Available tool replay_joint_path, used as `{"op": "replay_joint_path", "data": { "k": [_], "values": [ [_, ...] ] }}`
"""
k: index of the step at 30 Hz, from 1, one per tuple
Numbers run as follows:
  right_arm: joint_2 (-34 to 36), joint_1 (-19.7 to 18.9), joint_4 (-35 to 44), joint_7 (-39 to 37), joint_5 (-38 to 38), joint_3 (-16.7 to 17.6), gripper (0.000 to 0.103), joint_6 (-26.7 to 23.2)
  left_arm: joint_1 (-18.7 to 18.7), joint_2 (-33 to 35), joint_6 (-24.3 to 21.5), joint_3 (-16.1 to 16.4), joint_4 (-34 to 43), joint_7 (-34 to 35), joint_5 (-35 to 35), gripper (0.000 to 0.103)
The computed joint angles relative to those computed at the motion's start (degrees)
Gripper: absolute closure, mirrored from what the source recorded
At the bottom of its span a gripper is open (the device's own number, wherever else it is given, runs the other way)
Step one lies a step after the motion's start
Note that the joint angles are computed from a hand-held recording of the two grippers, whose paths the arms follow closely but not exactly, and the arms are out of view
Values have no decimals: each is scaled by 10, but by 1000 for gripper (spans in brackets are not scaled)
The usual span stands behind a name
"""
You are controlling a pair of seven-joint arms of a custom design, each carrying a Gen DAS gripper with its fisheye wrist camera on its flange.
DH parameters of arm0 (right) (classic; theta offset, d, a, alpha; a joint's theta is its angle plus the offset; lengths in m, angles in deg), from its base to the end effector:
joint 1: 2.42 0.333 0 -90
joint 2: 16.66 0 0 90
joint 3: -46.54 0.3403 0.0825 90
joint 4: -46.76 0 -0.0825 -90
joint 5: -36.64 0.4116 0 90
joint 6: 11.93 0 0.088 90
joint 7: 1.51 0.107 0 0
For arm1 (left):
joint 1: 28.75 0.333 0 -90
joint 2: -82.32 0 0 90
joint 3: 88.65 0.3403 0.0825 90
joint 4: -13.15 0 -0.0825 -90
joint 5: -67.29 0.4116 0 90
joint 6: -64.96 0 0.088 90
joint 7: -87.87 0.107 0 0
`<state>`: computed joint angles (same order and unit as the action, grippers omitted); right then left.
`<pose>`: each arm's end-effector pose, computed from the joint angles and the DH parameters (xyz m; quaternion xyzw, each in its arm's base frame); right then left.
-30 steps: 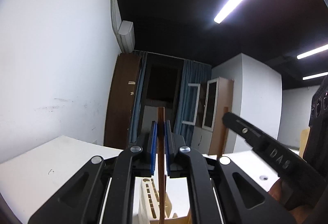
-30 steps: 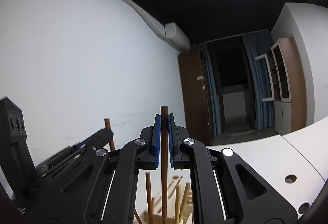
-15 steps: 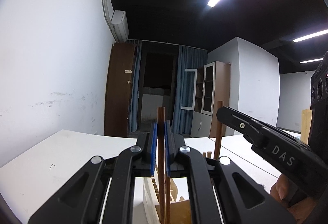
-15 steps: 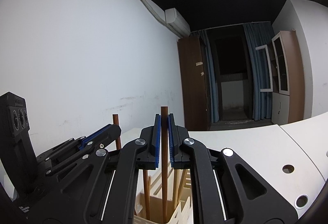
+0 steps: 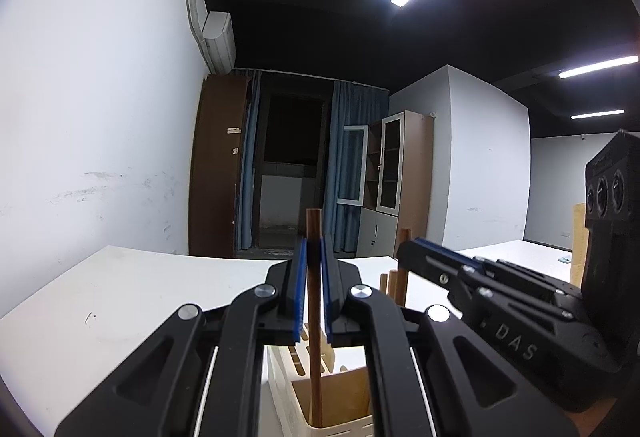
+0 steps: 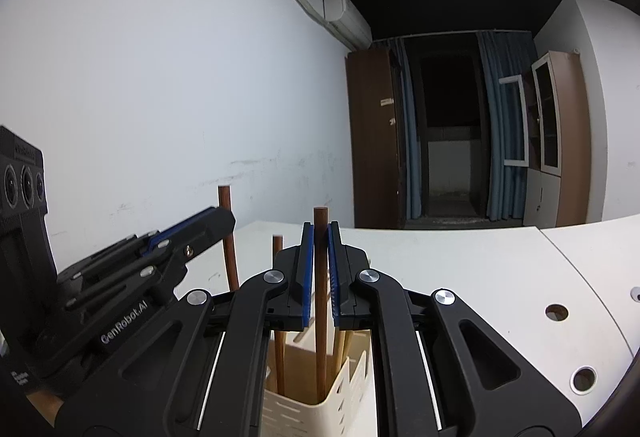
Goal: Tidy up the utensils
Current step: 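Lower the chopsticks into the holder and open both tools, then move both open tools down toward the remaining chopsticks on the table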
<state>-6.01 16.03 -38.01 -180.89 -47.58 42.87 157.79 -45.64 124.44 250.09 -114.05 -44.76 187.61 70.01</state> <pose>0.6414 0.2438 0.6902 -0.5255 0.5273 -0.4330 0.5083 0.7040 -0.4061 0.6466 -0.3439 0.6310 -0.6338 0.2862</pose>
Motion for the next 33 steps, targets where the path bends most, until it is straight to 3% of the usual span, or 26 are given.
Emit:
{"op": "replay_joint_path", "data": {
  "k": [10, 14, 16, 28, 31, 33],
  "values": [
    [-7, -1, -27, -69, 78, -1, 96, 4, 0, -7, -9, 5, -10, -3, -7, 96],
    [-15, -1, -39, -62, 80, -3, 90, 5, 26, -9, -13, -37, -22, 11, -11, 75],
    [-19, -2, -44, -67, 90, 0, 88, -2, 22, -16, -7, -24, -30, 5, -18, 75],
    [-47, -14, -78, -68, 98, 16, 75, -22, 43, -65, 14, -22, -109, -26, -10, 75],
    [-57, -18, -92, -86, 119, 23, 74, -31, 31, -91, 15, 9, -141, -44, -13, 75],
    [-65, -20, -105, -95, 129, 29, 68, -35, 22, -114, 3, 32, -167, -56, -14, 69]
  ]
}}
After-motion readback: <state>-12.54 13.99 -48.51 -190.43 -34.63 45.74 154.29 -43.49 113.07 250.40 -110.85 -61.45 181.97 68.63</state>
